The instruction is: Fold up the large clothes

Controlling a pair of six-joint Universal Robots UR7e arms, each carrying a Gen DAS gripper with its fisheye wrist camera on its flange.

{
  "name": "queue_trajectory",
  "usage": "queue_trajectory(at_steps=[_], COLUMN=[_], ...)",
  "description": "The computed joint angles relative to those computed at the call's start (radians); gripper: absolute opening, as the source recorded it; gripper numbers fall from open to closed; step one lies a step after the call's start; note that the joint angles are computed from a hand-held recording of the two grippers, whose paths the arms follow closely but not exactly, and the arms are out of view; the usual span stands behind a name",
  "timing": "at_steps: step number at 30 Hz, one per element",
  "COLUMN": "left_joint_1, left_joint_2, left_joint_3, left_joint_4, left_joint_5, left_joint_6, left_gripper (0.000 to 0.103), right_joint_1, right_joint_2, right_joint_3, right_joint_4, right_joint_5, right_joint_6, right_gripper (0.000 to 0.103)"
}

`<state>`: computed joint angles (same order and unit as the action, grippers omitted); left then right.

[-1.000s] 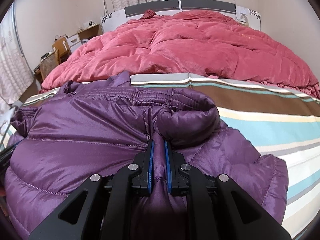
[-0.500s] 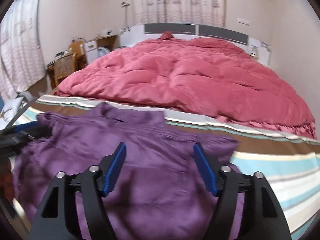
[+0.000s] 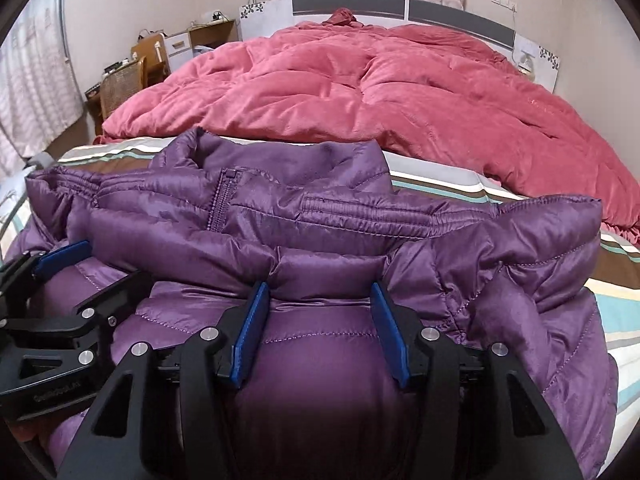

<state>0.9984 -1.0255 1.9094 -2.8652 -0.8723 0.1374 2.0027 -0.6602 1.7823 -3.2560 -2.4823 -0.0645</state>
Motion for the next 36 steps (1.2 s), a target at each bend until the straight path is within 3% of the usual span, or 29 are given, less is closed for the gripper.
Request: queue_trajectory(at_steps=[5, 7, 13, 16, 19, 21, 25, 33, 35, 36], left_joint_1=[0.002, -0.003, -0.004, 0.038, 0.089, 0.094, 0.119, 0.096, 0.094, 0.103], left_joint_2=[-0.055, -0.091, -0.155, -0.167, -0.174, -0.161, -0.159, -0.251, -0.265, -0.285], left_joint_3=[0.022, 0.049, 0.108, 0.094, 0.085, 0.088, 0.057, 0.151, 0.166, 0.173], left_joint_4=[0.019, -0.003, -0.165, -0.111, -0.053, -0.081, -0.017, -0.100, -0.122, -0.117], left_joint_5=[-0.041, -0.027, 0.114, 0.157, 0.086, 0.083, 0.033, 0.042, 0.092, 0.078], left_joint_6=[0.004, 0.045, 0.189, 0.145, 0.078, 0.091, 0.042, 0.016, -0.013, -0.039], left_gripper=[0.087, 0.089, 0.091, 0.092, 0.097, 0.098, 0.100, 0.101, 0.101, 0.101], right_joint_1=[0.004, 0.015, 0.046, 0.031, -0.004, -0.010, -0.025, -0.015, -0.005, 0.004], right_joint_2=[-0.041, -0.063, -0.112, -0.112, -0.125, -0.103, -0.106, -0.108, -0.117, -0.120], right_joint_3=[0.037, 0.062, 0.139, 0.156, 0.192, 0.176, 0.177, 0.175, 0.180, 0.183], right_joint_4=[-0.027, -0.059, -0.157, -0.173, -0.191, -0.207, -0.200, -0.184, -0.165, -0.161], right_joint_5=[0.045, 0.052, -0.082, -0.178, -0.136, -0.150, -0.131, -0.147, -0.156, -0.158], right_joint_6=[0.013, 0.014, -0.019, -0.029, -0.003, -0.037, -0.029, -0.029, -0.015, -0.012], right_gripper=[0.053, 0.053, 0.053, 0.053, 0.055, 0.055, 0.055, 0.056, 0.056, 0.056])
